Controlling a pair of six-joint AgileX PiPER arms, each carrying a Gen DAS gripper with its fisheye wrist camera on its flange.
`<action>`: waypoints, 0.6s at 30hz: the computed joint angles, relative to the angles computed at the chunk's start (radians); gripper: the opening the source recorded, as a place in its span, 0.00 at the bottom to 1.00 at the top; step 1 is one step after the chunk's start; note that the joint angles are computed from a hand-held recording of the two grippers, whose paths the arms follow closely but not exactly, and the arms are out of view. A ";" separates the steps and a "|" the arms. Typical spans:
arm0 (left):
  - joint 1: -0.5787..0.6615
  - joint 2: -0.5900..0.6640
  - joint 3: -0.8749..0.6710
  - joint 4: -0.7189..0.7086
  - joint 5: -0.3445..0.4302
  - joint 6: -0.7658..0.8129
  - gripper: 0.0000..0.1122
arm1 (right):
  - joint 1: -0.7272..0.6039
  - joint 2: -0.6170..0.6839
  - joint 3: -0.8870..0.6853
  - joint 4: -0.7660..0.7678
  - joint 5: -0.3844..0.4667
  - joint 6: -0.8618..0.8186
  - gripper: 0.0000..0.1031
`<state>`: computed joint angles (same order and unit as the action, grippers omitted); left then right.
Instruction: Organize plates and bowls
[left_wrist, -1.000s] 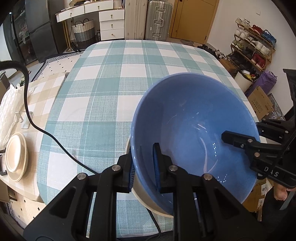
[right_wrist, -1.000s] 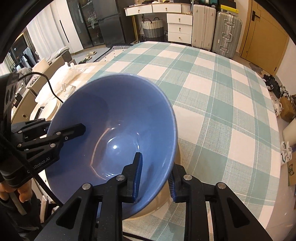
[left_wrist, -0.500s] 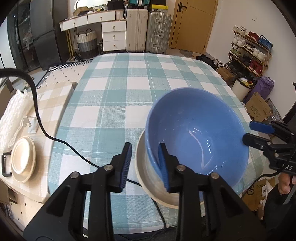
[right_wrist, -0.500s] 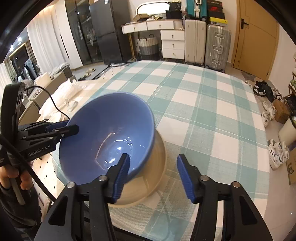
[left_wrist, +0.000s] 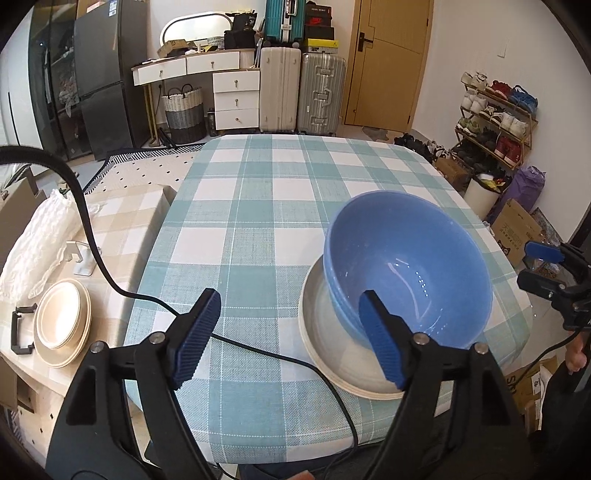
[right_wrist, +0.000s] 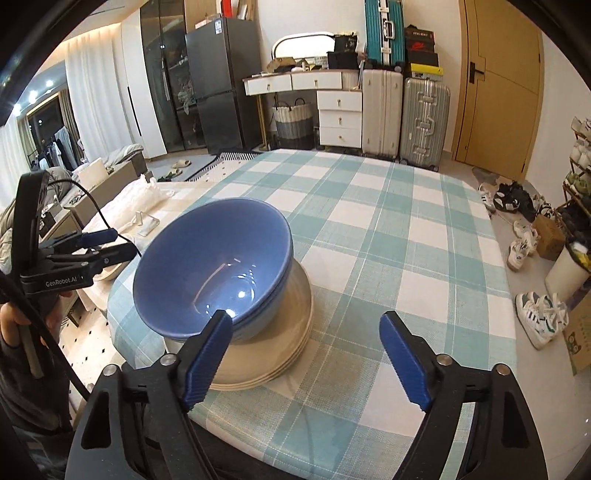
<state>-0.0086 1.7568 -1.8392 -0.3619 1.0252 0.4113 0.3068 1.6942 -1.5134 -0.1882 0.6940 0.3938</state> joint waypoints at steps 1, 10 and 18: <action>0.004 -0.016 0.029 -0.009 -0.022 0.017 0.67 | 0.002 -0.011 0.019 -0.014 -0.024 0.016 0.83; 0.064 -0.096 0.169 -0.119 -0.120 0.112 0.80 | 0.036 -0.080 0.195 -0.329 -0.241 0.351 0.84; 0.110 -0.174 0.289 -0.177 -0.203 0.190 0.90 | 0.063 -0.089 0.273 -0.582 -0.308 0.645 0.85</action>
<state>0.1010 1.5832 -1.5499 -0.5386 0.8222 0.6018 0.3698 1.6050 -1.2404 -0.7707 0.3859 1.0388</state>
